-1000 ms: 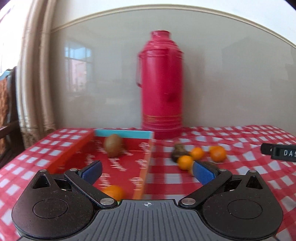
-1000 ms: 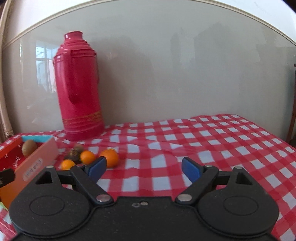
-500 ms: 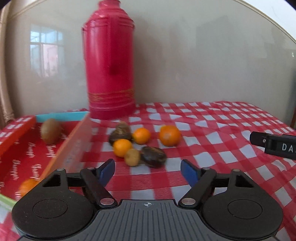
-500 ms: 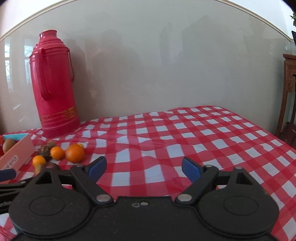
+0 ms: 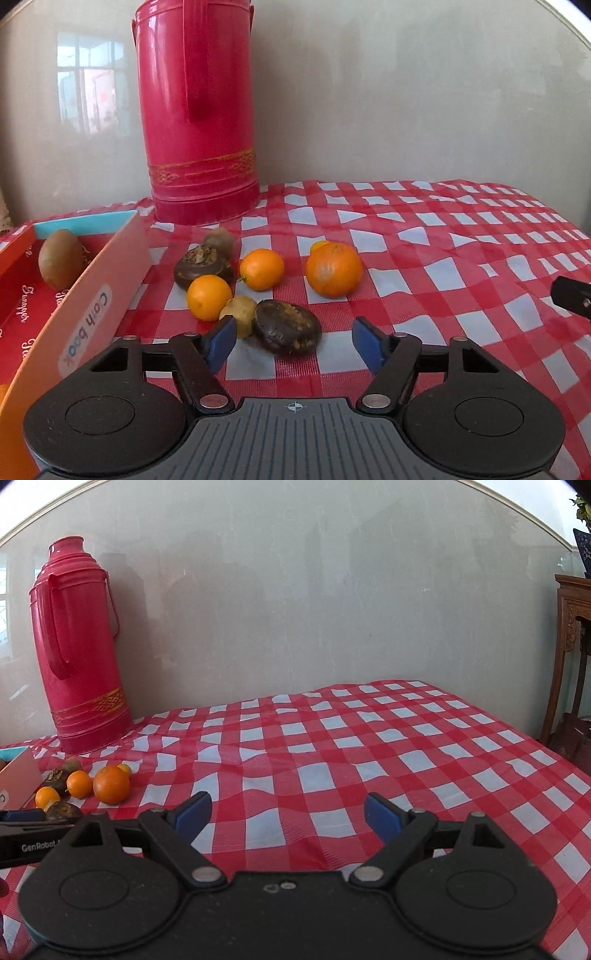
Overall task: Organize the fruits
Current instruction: 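Grasp the dark brown round fruit with the left tool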
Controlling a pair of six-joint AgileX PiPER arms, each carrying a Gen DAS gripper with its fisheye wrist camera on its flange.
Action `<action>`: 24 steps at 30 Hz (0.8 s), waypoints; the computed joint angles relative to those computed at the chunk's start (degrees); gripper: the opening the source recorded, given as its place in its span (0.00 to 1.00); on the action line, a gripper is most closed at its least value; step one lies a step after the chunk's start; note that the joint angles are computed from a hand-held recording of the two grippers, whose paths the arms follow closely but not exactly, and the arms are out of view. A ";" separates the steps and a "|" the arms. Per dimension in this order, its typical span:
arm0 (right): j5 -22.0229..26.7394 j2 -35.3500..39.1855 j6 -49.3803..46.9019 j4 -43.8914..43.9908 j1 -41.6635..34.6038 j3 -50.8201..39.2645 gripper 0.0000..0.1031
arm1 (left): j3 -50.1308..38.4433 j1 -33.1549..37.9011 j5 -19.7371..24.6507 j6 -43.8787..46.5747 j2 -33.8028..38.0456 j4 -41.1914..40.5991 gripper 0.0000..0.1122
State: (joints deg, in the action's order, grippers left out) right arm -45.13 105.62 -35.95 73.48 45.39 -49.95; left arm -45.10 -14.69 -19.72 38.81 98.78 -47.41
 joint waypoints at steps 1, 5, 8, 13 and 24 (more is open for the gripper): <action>0.29 -0.09 0.01 -0.16 -0.16 0.06 0.81 | -0.31 -0.05 0.16 1.49 0.13 -1.52 0.50; 0.71 -0.37 0.36 -0.20 -0.49 0.18 0.81 | 0.51 0.85 0.94 -0.46 -0.87 -0.32 0.36; 0.76 -0.80 1.29 -0.73 -0.35 0.32 0.81 | 2.62 0.35 -0.60 -1.02 -2.88 0.05 0.36; 0.67 -1.00 1.48 -0.45 0.85 -0.20 0.81 | 7.85 1.57 -2.29 -3.83 -9.14 4.30 0.36; 0.53 2.25 -2.69 2.82 5.80 -6.54 0.82 | 15.98 18.63 1.15 -20.50 -23.26 28.58 0.36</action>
State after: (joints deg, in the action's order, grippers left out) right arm -44.60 107.88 -38.64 76.30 51.19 -56.50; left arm -29.12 3.94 -18.56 18.31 75.51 -18.84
